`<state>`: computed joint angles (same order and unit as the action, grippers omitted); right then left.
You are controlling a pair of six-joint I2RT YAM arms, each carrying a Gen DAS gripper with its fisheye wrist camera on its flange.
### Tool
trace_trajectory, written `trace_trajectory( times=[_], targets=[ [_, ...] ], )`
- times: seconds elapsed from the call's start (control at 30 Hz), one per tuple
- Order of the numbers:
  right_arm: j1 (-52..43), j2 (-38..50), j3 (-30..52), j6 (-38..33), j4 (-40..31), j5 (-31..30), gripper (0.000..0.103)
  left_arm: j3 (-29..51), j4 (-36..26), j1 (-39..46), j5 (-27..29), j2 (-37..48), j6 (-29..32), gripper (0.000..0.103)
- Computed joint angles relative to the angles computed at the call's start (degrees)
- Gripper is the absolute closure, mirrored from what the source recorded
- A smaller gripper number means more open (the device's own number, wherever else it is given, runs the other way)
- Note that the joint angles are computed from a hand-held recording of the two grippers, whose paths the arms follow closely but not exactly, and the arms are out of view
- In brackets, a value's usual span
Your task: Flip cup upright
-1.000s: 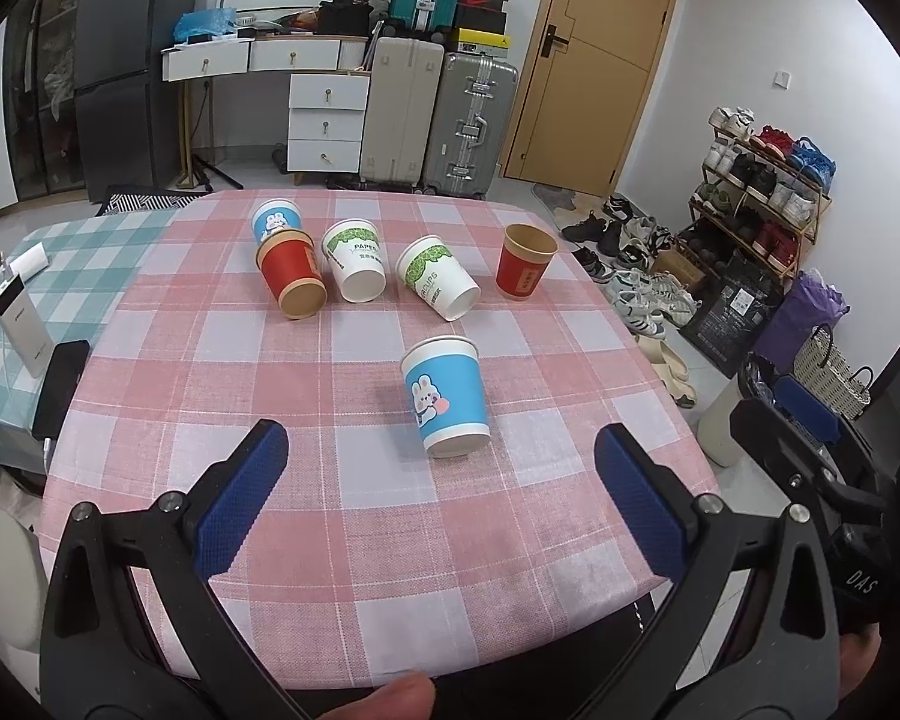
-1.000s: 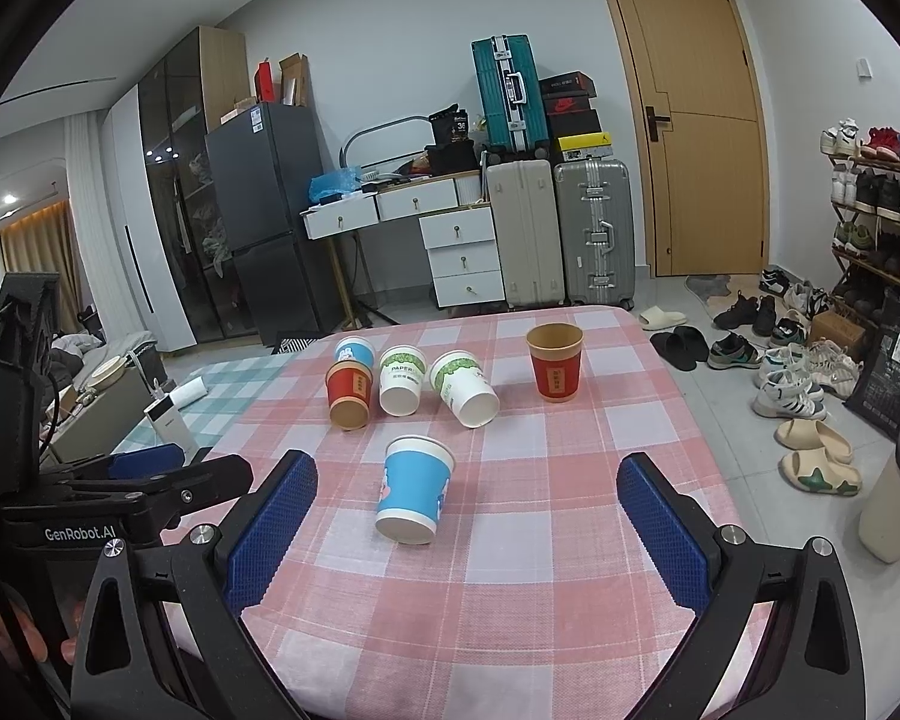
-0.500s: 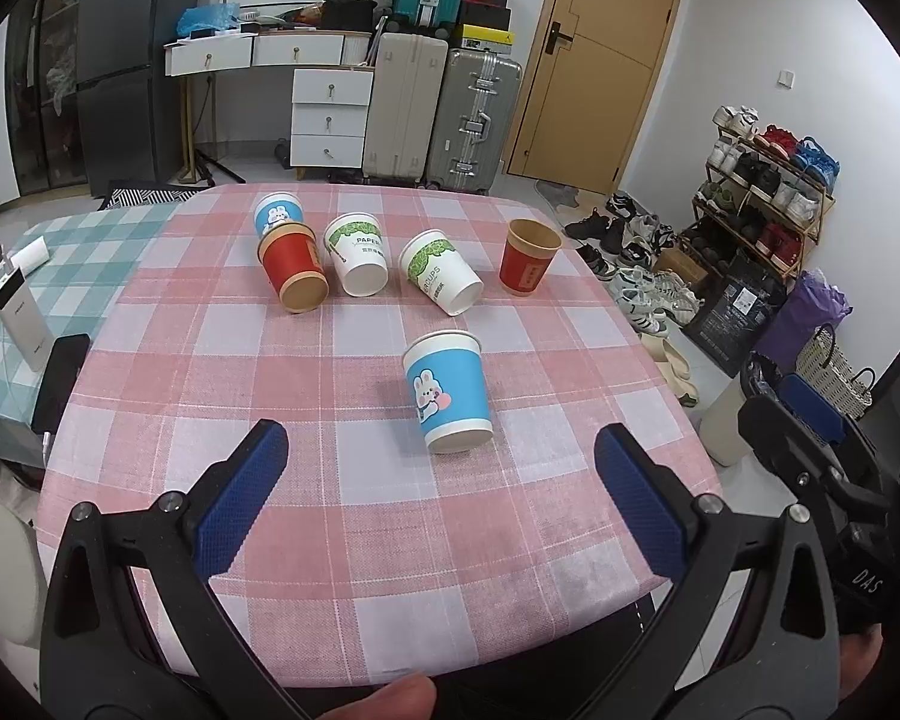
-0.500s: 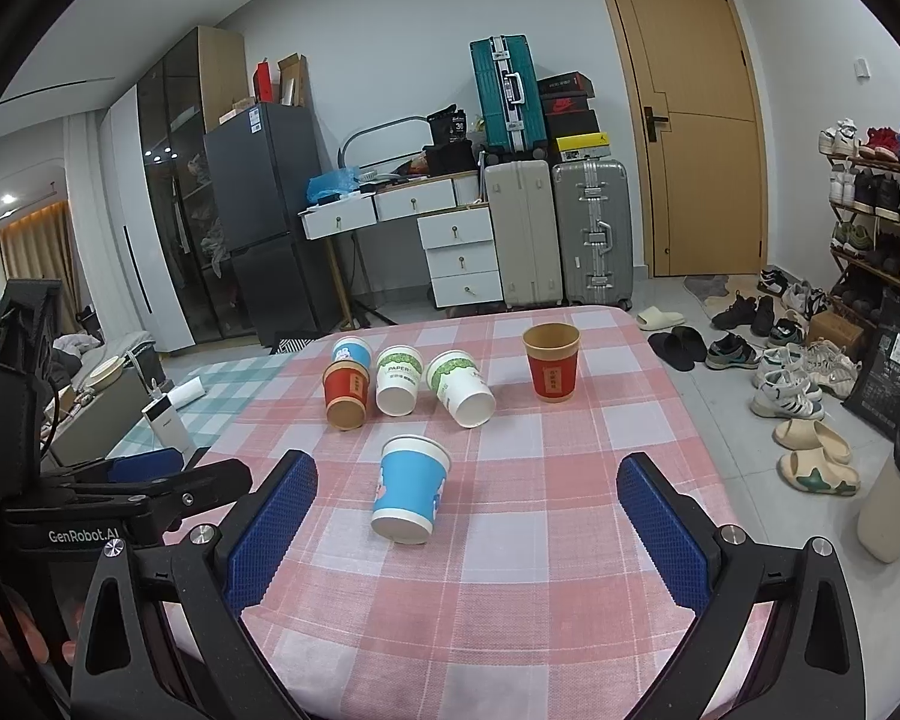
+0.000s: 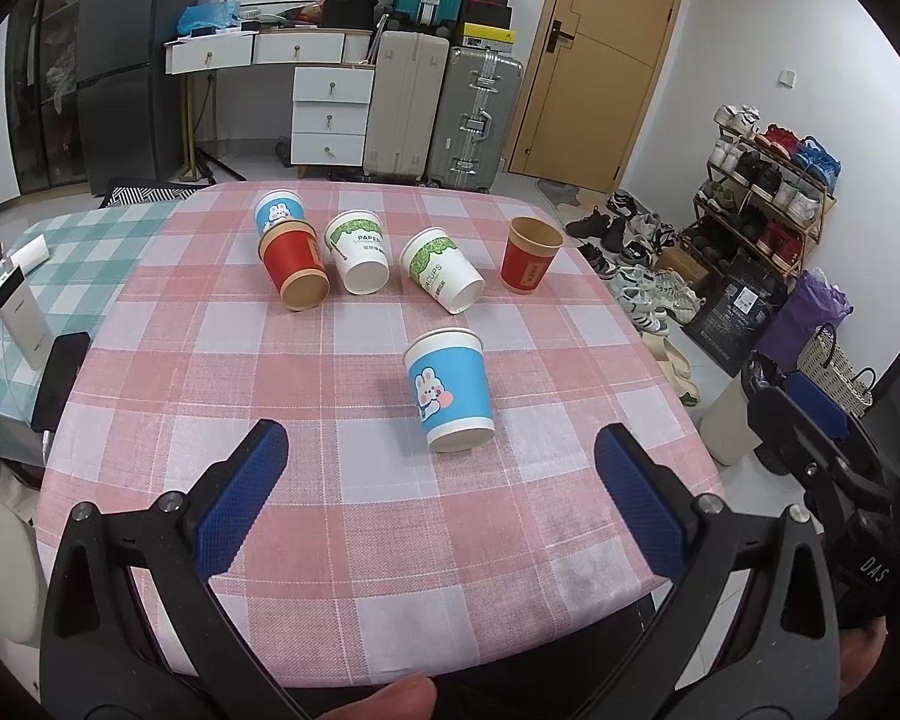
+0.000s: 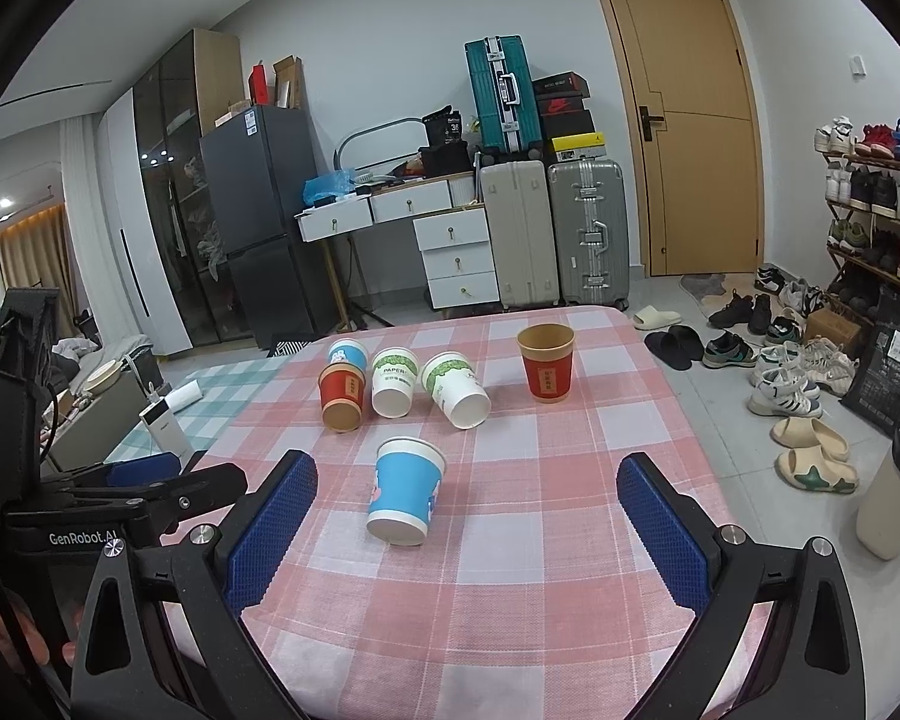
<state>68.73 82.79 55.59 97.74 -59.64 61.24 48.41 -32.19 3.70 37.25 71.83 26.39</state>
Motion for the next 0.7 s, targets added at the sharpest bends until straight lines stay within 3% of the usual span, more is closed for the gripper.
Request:
trace_trajectory(
  times=[0.53, 0.7],
  targets=[
    [-0.83, -0.89, -1.76, -1.19, 2.24, -0.78, 0.001, -0.41, 2.25, -2.84, -2.39, 1.88, -1.34, 0.001],
    [-3.89, -4.24, -6.90, -6.09, 8.85, -2.44, 0.001, 0.39, 4.50, -5.79, -4.49, 5.12, -3.00, 0.001]
  ],
)
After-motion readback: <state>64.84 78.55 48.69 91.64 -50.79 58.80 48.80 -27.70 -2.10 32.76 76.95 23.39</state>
